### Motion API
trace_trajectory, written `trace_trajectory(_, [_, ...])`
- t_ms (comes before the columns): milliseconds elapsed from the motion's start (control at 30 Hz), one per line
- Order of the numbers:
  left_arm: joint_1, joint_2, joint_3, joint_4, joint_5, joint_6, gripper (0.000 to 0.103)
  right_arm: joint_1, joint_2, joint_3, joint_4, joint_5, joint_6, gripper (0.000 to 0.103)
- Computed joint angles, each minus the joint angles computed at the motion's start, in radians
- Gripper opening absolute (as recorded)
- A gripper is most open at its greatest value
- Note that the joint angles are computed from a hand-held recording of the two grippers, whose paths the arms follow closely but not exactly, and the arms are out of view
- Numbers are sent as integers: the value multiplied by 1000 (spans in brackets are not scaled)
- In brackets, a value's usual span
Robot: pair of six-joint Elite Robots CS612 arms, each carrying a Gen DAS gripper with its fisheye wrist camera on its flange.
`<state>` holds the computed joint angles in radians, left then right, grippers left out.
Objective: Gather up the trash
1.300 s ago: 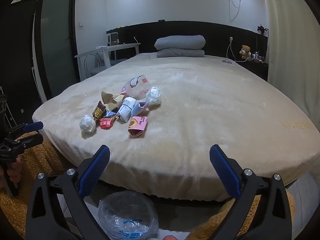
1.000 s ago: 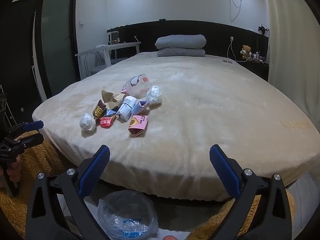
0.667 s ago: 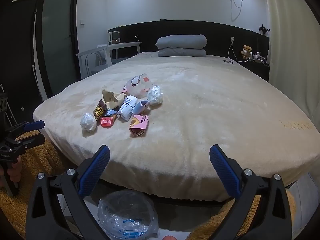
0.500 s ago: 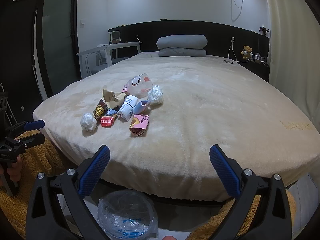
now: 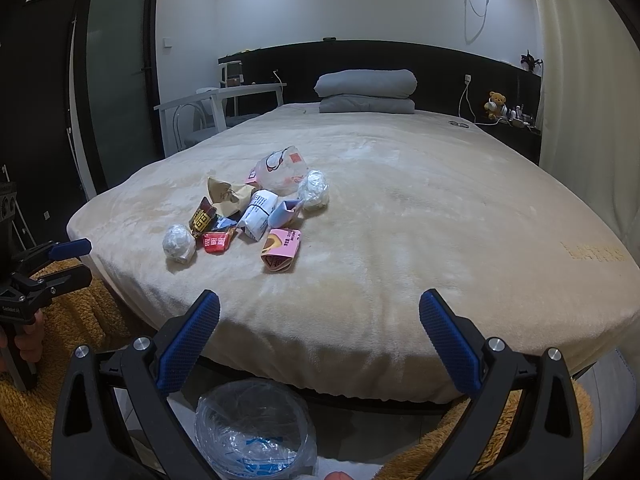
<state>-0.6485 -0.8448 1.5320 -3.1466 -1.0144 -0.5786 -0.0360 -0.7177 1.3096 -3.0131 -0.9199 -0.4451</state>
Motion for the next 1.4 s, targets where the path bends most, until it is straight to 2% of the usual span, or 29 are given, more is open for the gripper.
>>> trace_trajectory(500, [-1, 1, 2, -21, -7, 8, 97, 2, 3, 1, 18, 17, -18, 99])
trace_trajectory(767, [2, 9, -20, 32, -30, 12, 97, 5, 6, -8, 49, 11, -18, 99])
trace_trajectory(1000, [5, 18, -37, 33, -54, 33, 97, 8, 11, -24, 78, 17, -20, 99])
trace_trajectory(1167, [8, 16, -33, 24, -58, 17, 97, 8, 10, -21, 78, 22, -30, 99])
trace_trajectory(1400, [17, 21, -48, 59, -72, -11, 97, 12, 14, -35, 99, 24, -29, 99])
